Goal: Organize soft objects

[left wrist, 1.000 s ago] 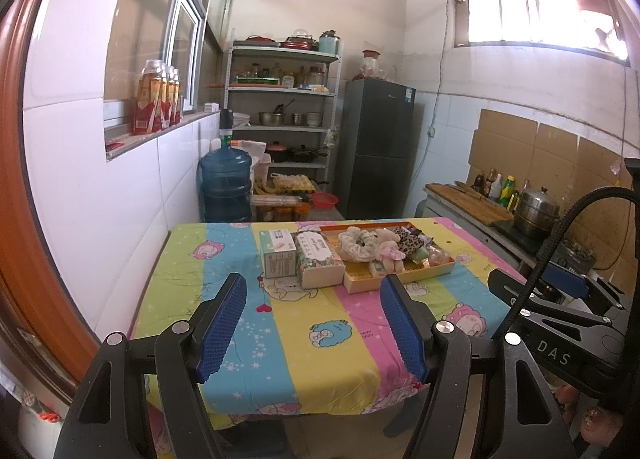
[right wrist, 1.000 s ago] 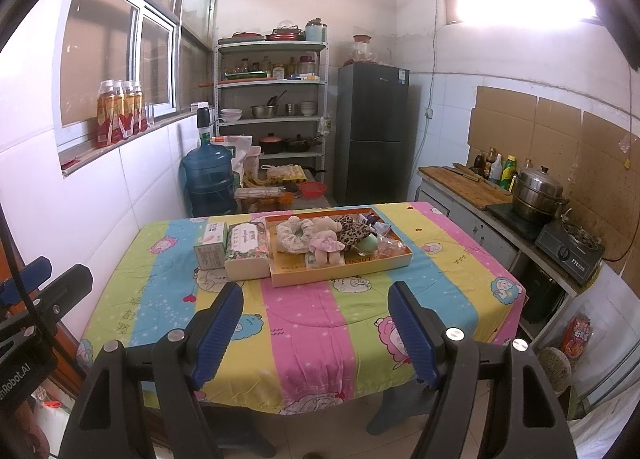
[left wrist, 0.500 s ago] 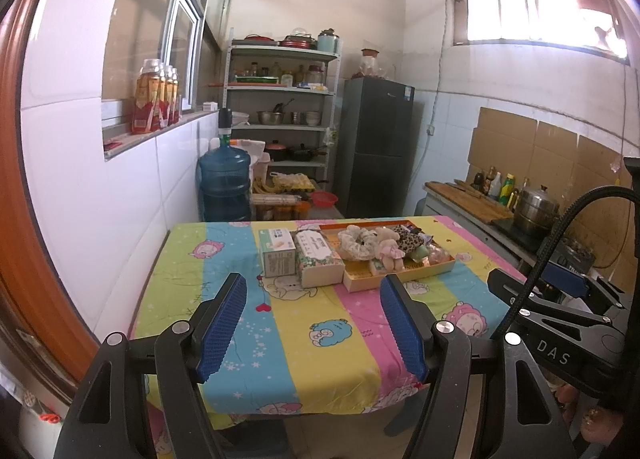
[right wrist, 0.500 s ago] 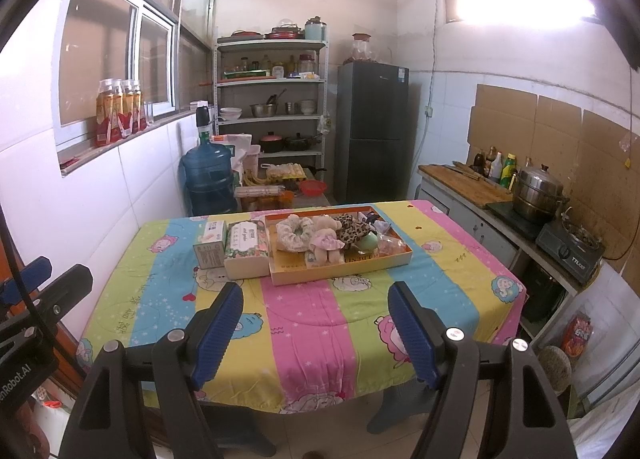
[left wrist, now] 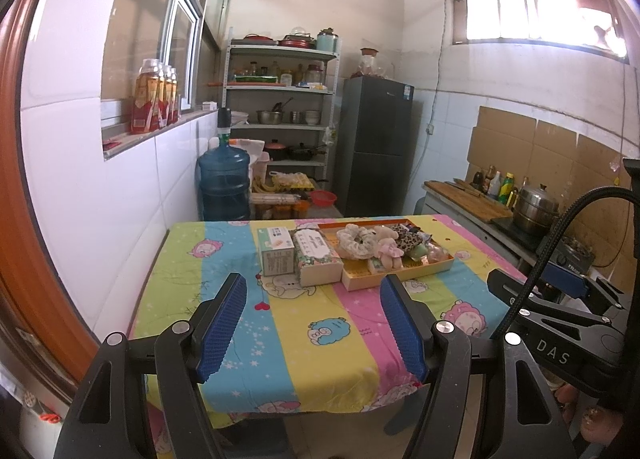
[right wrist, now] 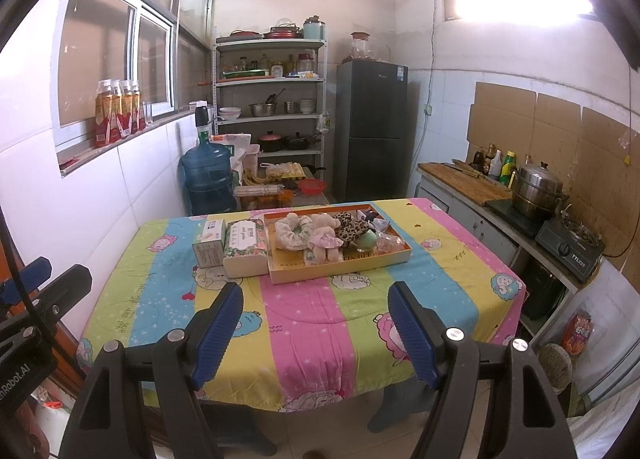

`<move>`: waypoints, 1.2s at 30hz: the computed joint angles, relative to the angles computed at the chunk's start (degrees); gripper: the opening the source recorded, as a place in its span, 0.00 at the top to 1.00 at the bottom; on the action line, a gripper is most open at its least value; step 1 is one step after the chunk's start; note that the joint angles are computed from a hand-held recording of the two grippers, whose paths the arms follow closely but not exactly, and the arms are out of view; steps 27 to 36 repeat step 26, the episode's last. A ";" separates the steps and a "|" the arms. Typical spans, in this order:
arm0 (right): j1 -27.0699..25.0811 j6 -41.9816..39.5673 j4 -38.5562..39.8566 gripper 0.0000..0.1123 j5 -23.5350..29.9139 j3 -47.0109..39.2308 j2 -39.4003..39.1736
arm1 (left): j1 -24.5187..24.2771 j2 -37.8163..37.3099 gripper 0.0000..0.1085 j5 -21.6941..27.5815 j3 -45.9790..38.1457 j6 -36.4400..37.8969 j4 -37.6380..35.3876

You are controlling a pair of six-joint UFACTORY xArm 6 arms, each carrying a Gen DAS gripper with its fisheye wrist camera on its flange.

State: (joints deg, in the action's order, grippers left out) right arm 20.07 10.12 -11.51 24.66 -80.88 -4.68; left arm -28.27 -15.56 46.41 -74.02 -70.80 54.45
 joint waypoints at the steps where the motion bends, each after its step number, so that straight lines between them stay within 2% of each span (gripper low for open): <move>1: 0.15 0.37 -0.28 0.33 0.05 0.06 -0.09 | -0.02 0.01 0.35 0.02 -0.02 -0.02 0.01; 36: 0.09 -0.07 0.20 0.33 0.09 0.09 -0.10 | -0.28 -0.20 0.35 0.14 0.63 -0.82 0.87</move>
